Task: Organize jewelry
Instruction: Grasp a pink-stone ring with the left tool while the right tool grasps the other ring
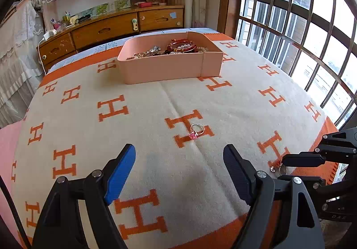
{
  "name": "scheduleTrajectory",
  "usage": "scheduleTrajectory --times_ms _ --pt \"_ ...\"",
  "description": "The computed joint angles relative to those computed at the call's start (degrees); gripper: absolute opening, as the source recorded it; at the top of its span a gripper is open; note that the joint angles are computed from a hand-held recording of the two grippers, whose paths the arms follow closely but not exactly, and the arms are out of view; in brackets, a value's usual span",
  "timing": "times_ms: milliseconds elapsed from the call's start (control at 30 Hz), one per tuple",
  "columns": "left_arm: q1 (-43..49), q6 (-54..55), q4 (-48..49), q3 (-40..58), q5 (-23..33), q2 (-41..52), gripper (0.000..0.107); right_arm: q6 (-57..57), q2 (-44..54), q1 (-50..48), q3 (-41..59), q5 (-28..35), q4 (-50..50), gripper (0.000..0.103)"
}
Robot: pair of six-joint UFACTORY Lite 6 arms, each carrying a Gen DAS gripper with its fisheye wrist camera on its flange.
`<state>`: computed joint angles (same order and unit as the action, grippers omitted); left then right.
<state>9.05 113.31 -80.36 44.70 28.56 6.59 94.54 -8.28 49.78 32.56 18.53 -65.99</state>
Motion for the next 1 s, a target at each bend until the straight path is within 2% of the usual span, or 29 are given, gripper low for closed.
scheduleTrajectory --times_ms 133,200,300,467,600,800,933,1000 --pt "-0.5 -1.6 2.1 1.6 0.7 1.9 0.079 2.5 2.6 3.3 1.6 4.8 -3.5 0.023" --pt "-0.5 -3.0 3.6 3.0 1.2 3.2 0.079 3.0 2.2 3.1 1.2 4.4 -4.1 0.022" --pt "-0.9 -7.1 7.7 5.9 2.0 5.9 0.07 4.4 0.6 1.3 -0.3 2.5 -5.5 0.016" --pt "-2.5 -11.6 12.9 10.3 1.3 9.5 0.051 7.0 -1.8 -1.1 -2.5 -0.5 -7.7 0.016" --pt "-4.3 -13.5 16.8 12.8 -0.1 10.9 0.047 8.3 -1.7 -1.4 -2.6 -0.9 -9.3 0.016" --pt "-6.0 -13.3 18.9 14.7 0.4 12.0 0.035 11.6 -2.8 -2.6 -3.7 -2.5 -12.8 0.016" --pt "-6.3 -13.2 18.9 15.4 1.4 12.6 0.018 13.1 -3.0 -3.3 -4.1 -3.2 -14.6 0.016" --pt "-6.6 -11.9 17.8 14.7 1.2 12.2 0.014 13.4 -3.0 -3.7 -4.0 -3.4 -15.1 0.016"
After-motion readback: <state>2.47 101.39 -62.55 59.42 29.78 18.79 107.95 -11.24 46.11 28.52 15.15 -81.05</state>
